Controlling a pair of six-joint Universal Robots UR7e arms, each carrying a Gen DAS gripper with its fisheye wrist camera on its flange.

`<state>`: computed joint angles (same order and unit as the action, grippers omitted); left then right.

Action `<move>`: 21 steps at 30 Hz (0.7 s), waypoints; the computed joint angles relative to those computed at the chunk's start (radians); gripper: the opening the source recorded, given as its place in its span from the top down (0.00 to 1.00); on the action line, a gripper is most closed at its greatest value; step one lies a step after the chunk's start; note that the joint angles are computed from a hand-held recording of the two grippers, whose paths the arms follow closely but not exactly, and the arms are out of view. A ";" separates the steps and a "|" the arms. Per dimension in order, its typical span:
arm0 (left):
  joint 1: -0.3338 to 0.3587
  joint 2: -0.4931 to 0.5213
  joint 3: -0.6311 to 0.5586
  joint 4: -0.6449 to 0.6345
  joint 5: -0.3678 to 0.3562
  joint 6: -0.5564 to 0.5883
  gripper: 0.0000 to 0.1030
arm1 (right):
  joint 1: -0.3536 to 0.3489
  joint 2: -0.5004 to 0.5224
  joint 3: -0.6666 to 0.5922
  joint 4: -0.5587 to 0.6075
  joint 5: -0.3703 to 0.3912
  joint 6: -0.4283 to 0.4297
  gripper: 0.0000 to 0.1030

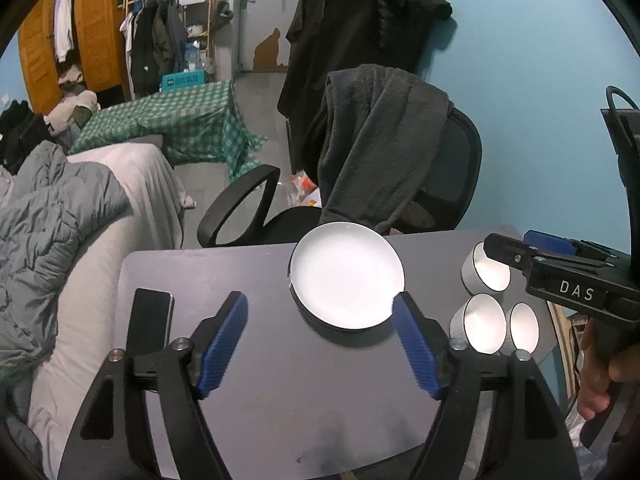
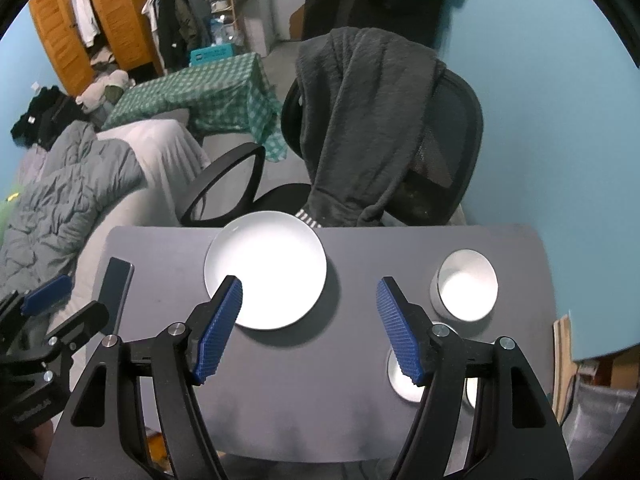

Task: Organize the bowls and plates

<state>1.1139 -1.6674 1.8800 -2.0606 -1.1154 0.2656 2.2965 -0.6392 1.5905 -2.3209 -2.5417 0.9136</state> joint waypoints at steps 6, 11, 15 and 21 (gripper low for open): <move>-0.010 -0.021 0.003 0.013 0.007 0.005 0.23 | 0.021 -0.009 0.014 0.017 0.002 0.055 0.33; -0.011 -0.028 -0.004 0.031 -0.011 0.011 0.23 | 0.037 -0.021 0.026 0.045 0.002 0.113 0.33; -0.016 -0.031 -0.007 0.045 -0.027 0.021 0.23 | 0.048 -0.033 0.037 0.072 -0.001 0.161 0.33; -0.030 -0.035 -0.011 0.068 -0.046 0.039 0.23 | 0.057 -0.055 0.048 0.127 -0.019 0.231 0.33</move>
<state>1.0835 -1.7029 1.8689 -1.9929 -1.1615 0.3044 2.3534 -0.6944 1.6387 -2.1935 -2.5603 1.1441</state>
